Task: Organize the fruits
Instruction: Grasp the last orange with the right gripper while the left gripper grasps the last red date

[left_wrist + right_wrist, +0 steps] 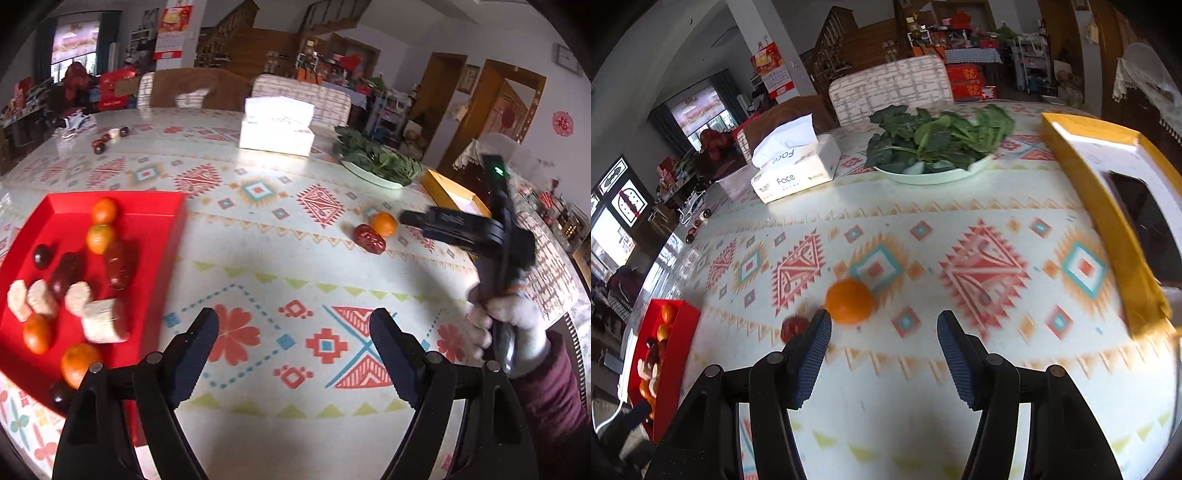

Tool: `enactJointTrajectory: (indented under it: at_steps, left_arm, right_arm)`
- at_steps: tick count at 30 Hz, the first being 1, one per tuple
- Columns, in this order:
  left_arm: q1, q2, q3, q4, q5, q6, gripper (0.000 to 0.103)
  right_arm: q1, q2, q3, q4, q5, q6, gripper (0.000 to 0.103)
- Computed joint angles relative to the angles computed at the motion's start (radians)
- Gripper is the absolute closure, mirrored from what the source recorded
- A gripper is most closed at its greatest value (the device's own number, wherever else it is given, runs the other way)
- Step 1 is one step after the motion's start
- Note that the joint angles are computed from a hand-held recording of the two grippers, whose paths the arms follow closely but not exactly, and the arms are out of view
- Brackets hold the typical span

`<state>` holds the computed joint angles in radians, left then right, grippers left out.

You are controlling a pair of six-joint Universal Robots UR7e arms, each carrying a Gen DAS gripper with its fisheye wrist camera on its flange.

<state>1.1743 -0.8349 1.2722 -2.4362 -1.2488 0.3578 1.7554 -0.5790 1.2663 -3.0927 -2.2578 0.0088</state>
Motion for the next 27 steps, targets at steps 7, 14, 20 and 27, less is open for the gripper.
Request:
enactJointTrajectory:
  at_steps: [7, 14, 20, 27]
  left_arm:
    - [-0.007, 0.073, -0.093, 0.061, -0.01, -0.008, 0.02]
    - [-0.026, 0.177, -0.197, 0.119, -0.01, -0.013, 0.02]
    - [-0.039, 0.282, -0.324, 0.202, -0.024, -0.047, 0.02]
    - [-0.057, 0.393, -0.448, 0.21, 0.011, -0.035, 0.021]
  right_arm:
    - [-0.022, 0.07, -0.115, 0.069, 0.034, -0.024, 0.041]
    - [-0.013, 0.08, -0.108, 0.04, 0.038, -0.083, 0.064]
    - [-0.025, 0.031, -0.046, -0.027, 0.078, -0.058, 0.064]
    - [-0.04, -0.011, -0.005, -0.051, 0.117, -0.02, 0.064]
